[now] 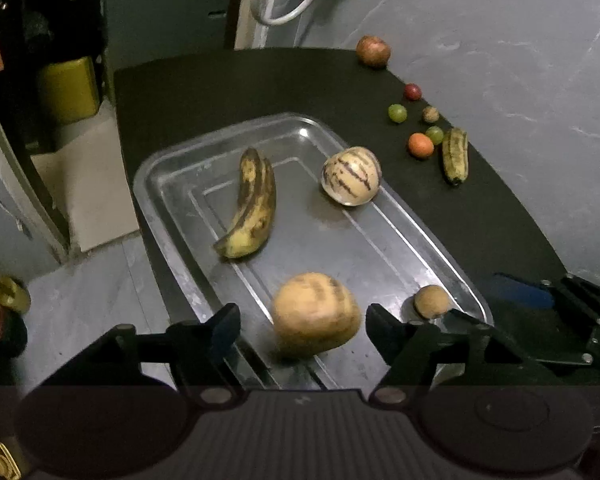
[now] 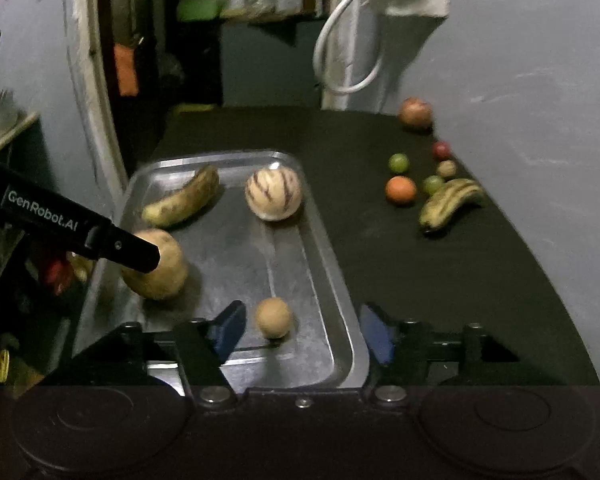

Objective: Organize fruits
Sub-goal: 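Lower the melon into the tray and open the left tool while the right tool releases the brown fruit, then lift both tools away from the tray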

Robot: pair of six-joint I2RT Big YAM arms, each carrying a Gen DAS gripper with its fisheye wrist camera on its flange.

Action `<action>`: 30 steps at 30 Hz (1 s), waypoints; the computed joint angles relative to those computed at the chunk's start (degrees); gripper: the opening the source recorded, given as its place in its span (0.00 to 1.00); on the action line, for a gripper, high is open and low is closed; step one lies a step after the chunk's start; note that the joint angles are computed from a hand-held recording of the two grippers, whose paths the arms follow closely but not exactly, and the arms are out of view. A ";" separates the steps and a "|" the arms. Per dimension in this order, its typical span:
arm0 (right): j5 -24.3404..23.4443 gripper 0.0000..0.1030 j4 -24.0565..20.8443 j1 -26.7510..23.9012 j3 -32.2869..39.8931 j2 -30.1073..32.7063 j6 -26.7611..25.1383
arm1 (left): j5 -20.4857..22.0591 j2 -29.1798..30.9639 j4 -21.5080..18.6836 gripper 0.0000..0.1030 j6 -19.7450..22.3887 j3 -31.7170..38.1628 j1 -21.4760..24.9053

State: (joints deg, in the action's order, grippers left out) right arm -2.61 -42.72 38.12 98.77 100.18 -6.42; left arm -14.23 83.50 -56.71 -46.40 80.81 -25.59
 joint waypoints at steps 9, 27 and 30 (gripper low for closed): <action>4.31 0.93 9.13 1.74 -16.73 -13.32 10.93 | -5.65 -4.18 -2.86 0.92 -0.45 -0.89 -4.18; 19.64 0.99 4.46 11.67 -40.99 -40.39 30.99 | -14.71 -7.10 -14.92 0.98 -11.75 0.64 -24.69; 20.48 0.99 2.95 13.65 -42.50 -42.64 33.39 | -15.72 -7.63 -18.54 0.98 -14.45 1.28 -26.92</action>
